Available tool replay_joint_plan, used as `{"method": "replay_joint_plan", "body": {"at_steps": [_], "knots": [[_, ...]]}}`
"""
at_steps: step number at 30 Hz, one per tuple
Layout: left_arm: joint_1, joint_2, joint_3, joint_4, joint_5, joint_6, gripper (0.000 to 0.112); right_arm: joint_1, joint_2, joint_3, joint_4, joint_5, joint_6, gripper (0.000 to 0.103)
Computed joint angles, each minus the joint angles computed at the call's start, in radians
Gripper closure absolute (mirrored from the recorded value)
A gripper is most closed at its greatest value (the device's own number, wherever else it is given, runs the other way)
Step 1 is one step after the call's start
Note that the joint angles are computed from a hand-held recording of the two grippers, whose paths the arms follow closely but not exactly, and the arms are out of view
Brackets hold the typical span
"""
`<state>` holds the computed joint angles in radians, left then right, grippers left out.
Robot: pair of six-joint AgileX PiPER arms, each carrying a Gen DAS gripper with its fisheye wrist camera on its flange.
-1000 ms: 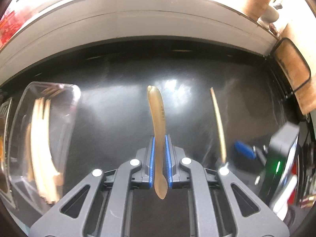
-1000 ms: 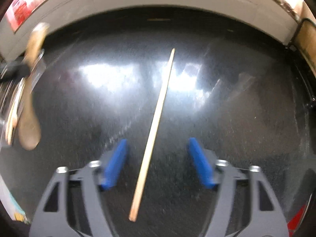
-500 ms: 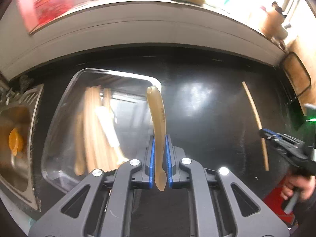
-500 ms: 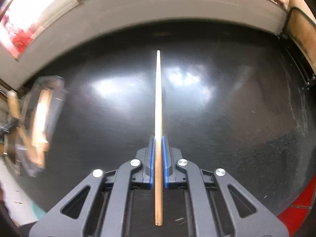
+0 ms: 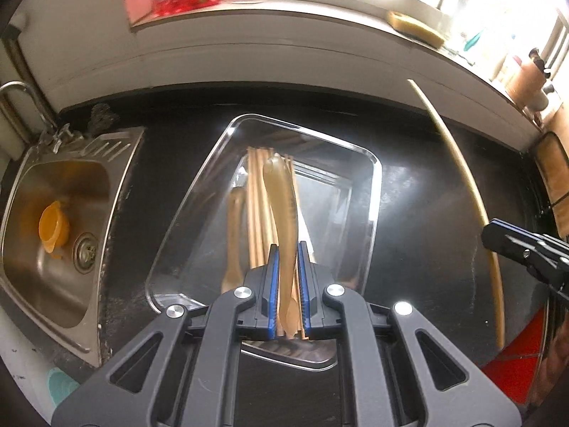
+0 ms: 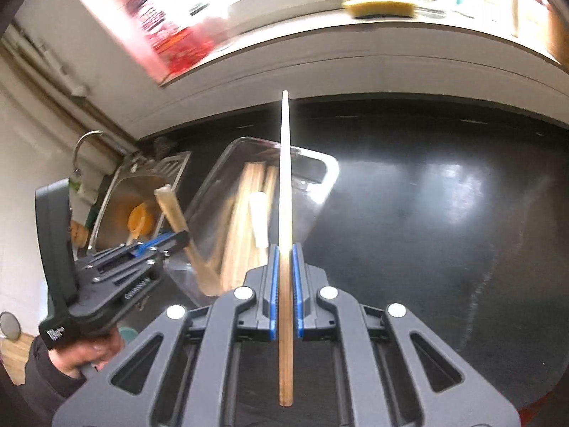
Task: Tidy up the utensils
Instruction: 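Carry the left tool's wooden spoon over the clear tray while the right tool carries the chopstick there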
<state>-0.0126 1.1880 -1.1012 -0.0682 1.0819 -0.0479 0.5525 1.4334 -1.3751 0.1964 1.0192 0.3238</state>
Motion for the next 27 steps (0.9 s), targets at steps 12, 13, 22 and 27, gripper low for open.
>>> {"method": "replay_joint_plan", "body": {"at_steps": [12, 13, 22, 27], "knots": [[0.107, 0.076, 0.010, -0.073, -0.033, 0.113, 0.102, 0.080, 0.178, -0.139, 0.026, -0.006, 0.023, 0.095], [0.107, 0.088, 0.010, -0.078, -0.041, 0.118, 0.102, 0.074, 0.186, -0.132, 0.041, -0.015, 0.015, 0.095], [0.166, 0.221, -0.012, -0.167, -0.102, 0.213, 0.102, 0.035, 0.355, -0.182, 0.151, -0.036, -0.047, 0.095], [0.177, 0.296, -0.055, -0.206, -0.097, 0.261, 0.102, 0.029, 0.418, -0.226, 0.155, -0.029, -0.052, 0.095]]}}
